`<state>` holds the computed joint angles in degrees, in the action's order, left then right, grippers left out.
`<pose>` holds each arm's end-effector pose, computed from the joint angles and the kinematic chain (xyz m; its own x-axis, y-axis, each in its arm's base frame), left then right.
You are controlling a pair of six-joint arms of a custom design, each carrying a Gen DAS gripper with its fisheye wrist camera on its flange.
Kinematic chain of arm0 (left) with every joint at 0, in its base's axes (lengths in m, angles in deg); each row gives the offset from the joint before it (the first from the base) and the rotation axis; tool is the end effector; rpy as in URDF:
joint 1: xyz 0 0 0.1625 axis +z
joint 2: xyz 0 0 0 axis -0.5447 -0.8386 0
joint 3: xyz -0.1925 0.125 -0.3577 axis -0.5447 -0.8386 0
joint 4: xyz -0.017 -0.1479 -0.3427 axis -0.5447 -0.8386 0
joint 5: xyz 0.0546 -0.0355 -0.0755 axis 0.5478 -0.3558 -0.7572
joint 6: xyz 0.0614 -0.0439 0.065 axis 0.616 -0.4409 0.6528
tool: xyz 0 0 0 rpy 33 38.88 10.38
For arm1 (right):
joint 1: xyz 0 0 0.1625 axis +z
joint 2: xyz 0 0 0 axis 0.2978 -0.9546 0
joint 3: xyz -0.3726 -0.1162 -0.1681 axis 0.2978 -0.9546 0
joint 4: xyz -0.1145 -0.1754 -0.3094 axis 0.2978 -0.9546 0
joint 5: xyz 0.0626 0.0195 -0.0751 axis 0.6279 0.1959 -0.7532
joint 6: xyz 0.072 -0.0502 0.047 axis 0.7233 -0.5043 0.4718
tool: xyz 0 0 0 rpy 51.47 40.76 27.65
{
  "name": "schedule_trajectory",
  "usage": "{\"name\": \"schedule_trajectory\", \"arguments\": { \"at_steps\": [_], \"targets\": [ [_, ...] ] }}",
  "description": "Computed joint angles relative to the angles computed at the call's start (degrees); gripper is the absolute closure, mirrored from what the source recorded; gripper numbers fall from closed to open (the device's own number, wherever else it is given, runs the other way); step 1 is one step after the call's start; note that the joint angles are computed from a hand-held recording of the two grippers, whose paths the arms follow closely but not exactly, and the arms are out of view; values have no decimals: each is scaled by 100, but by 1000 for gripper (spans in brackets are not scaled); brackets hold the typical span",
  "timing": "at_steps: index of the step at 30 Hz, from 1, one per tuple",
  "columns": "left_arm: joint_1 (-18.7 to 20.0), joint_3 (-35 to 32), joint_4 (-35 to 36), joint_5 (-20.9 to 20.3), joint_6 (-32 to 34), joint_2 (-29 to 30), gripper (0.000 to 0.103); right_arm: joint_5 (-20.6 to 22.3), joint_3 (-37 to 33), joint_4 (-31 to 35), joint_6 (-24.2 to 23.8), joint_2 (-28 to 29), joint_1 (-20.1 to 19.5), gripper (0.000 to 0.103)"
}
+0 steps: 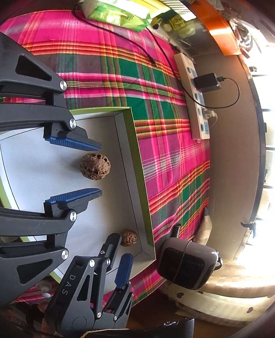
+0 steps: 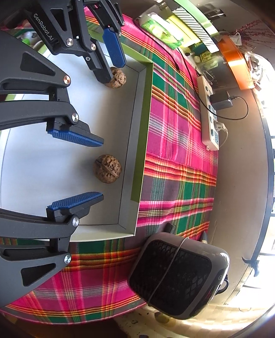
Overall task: Organize objects
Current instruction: 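Open the left tool to drop its walnut while the right tool releases its walnut, then move the left tool to the white round jar while the right tool approaches the white knob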
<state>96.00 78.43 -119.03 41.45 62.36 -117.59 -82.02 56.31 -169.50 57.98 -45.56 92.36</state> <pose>-0.0462 -0.5350 0.2056 -0.7551 0.1127 -0.6459 0.4666 0.7844 -0.4087 0.2765 -0.5585 -0.0341 -0.6755 -0.2988 0.6742 -0.5807 0.7790 -0.2366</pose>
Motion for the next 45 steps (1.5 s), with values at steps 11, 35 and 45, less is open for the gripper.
{"name": "schedule_trajectory", "arguments": {
  "at_steps": [11, 35, 45],
  "targets": [
    [-236, 597, -400, 47, -26, -462, 68, 88, 667, -755, -14, -257, 127, 57],
    [-447, 1777, -680, 41, -427, -1496, 68, 244, 2120, -2382, 68, -564, 250, 57],
    [-218, 1999, -662, -133, -846, -1750, 66, 374, 2587, -2817, 242, -657, 144, 57]
  ]
}}
